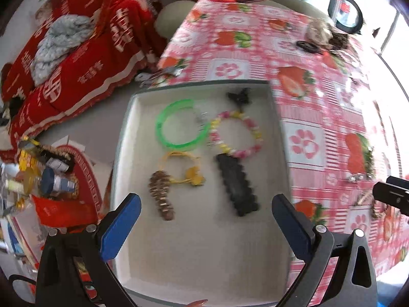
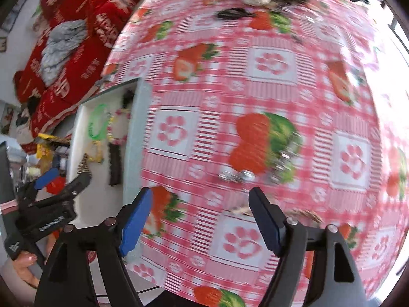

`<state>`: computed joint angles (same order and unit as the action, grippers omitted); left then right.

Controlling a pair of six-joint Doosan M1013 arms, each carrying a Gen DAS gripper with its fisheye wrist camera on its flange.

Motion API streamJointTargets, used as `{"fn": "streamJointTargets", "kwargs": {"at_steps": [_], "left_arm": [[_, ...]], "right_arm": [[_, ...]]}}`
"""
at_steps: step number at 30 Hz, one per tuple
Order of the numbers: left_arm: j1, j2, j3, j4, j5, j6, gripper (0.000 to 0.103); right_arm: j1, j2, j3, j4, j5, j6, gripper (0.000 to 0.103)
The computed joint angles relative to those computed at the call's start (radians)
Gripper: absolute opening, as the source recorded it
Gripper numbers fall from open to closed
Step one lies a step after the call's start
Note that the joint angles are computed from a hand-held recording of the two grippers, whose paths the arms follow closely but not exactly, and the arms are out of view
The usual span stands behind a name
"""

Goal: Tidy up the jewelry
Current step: 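Grasp the silver charm pendant with the left gripper while the right grasps the braided rope bracelet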

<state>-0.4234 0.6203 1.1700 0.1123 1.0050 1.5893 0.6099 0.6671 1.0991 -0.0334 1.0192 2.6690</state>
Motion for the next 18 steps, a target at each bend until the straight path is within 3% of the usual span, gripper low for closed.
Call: {"fn": "streamJointTargets", "kwargs": {"at_steps": [5, 18], "left_arm": [[-0.030, 0.003, -0.016, -0.047, 0.006, 0.062, 0.103], [-0.106, 0.025, -0.048, -0.136, 0.054, 0.236, 0.103]], "right_arm": [[-0.004, -0.056, 0.096, -0.015, 0.004, 0.091, 0.084], [-0.005, -0.153, 0.260, -0.043, 0.003, 0.218, 0.084]]}}
